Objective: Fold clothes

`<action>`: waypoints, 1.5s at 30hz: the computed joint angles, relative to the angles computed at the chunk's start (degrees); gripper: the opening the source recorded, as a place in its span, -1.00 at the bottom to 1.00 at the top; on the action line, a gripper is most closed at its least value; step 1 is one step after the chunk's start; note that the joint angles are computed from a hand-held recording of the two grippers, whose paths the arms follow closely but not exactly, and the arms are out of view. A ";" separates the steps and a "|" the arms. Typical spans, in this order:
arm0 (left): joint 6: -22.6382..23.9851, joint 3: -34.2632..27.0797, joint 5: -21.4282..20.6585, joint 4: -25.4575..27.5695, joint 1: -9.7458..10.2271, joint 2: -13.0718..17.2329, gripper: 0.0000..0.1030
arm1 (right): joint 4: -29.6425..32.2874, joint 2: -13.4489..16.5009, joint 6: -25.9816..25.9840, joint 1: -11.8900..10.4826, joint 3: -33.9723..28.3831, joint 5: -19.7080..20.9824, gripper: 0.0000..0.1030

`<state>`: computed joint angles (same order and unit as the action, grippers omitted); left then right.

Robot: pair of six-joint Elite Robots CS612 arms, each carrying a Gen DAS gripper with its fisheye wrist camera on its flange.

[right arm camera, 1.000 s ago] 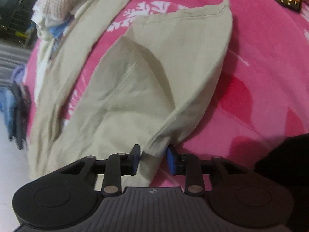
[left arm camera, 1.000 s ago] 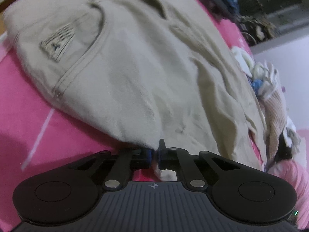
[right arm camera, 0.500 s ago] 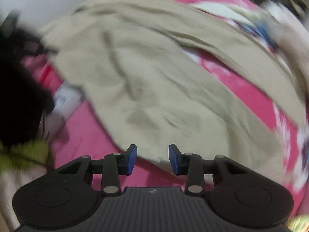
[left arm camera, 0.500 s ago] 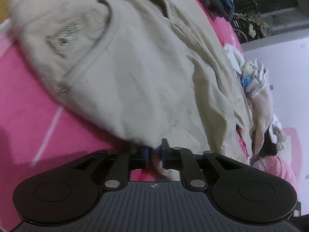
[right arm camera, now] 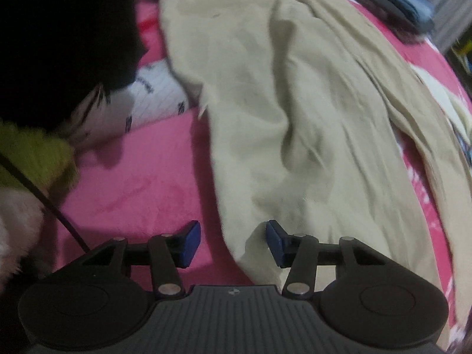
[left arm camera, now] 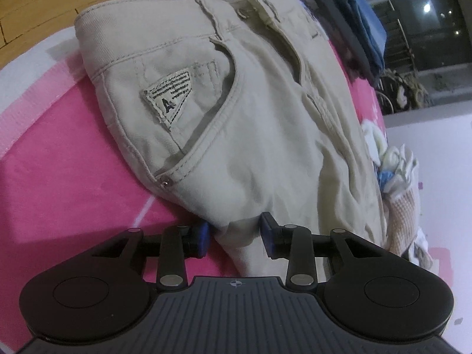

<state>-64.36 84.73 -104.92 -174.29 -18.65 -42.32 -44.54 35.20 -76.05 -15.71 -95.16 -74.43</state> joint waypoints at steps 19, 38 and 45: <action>20.04 -1.15 6.74 19.55 -1.26 -5.24 -0.95 | 13.32 -5.33 1.18 -2.15 3.16 3.35 -0.95; 41.67 -6.43 -2.69 27.77 0.77 -6.60 -0.54 | 20.08 -6.83 55.51 -10.90 3.18 26.55 -0.10; 49.83 -21.39 -7.34 26.49 -1.92 2.68 -0.43 | 3.39 -2.63 80.31 -15.81 -5.09 27.31 -0.09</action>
